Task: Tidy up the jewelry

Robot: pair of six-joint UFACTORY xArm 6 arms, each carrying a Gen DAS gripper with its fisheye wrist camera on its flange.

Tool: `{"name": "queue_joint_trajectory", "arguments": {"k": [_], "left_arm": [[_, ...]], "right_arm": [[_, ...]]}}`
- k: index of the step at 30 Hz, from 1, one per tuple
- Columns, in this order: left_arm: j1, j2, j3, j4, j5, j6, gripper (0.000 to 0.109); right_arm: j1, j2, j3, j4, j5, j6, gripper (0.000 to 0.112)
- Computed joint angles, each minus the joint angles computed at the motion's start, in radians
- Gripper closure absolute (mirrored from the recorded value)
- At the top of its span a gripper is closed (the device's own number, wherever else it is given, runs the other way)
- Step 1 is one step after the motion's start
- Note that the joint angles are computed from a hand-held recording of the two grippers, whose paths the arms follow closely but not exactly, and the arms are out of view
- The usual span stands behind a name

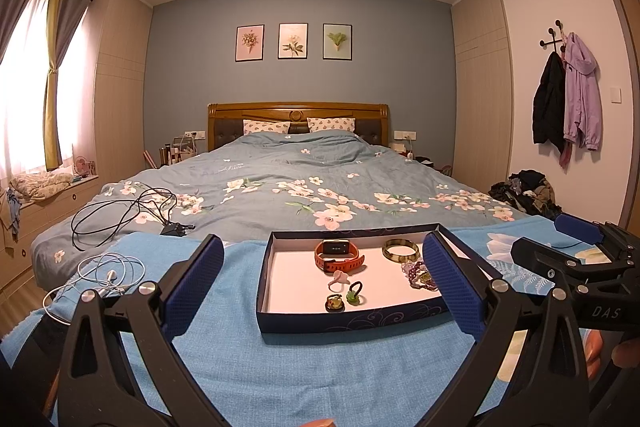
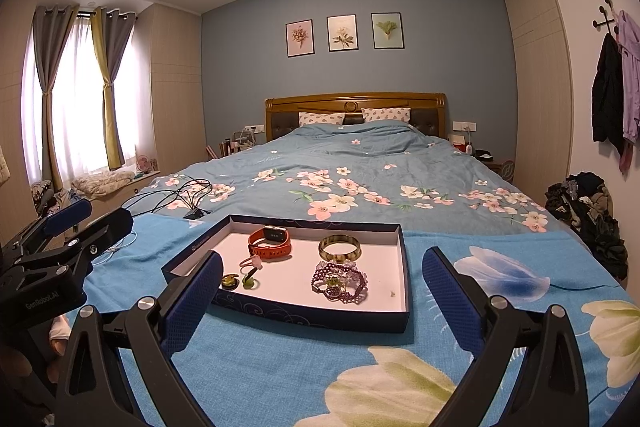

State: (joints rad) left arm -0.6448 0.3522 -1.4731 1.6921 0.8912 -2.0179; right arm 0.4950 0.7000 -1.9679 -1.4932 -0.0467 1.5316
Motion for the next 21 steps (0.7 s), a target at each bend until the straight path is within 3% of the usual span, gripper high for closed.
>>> {"name": "queue_joint_trajectory", "arguments": {"k": [21], "left_arm": [[0.003,0.013,-0.022,-0.028,0.005,0.031,0.011]], "right_arm": [[0.001,0.008,-0.003,0.036,0.000,-0.034,0.016]]}}
